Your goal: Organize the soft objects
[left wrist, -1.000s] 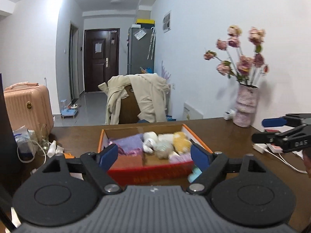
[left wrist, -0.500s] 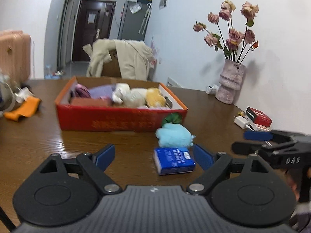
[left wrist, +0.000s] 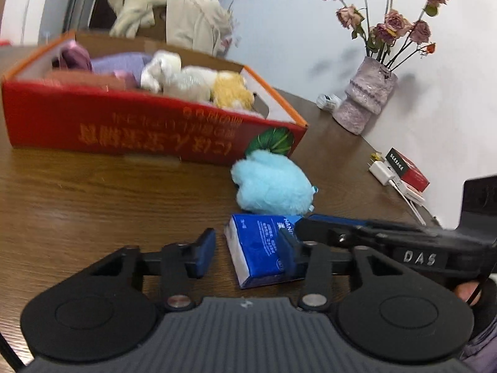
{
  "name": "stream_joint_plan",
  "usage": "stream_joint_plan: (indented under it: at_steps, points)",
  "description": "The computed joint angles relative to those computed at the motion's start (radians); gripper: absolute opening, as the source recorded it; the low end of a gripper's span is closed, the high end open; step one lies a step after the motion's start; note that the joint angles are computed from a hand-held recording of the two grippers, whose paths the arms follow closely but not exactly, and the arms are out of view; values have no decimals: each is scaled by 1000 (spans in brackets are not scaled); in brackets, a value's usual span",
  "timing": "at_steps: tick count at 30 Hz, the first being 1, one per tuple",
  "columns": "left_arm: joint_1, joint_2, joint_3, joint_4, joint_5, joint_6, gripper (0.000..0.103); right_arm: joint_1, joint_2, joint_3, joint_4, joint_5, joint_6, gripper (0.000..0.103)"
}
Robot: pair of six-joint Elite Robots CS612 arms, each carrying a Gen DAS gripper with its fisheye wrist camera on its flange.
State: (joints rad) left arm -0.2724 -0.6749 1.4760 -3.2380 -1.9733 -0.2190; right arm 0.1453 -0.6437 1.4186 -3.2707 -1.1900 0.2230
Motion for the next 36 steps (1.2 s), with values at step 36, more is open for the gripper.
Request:
stream_joint_plan:
  at_steps: [36]
  points:
    - [40, -32, 16, -160, -57, -14, 33, 53, -23, -9, -132, -109, 92, 25]
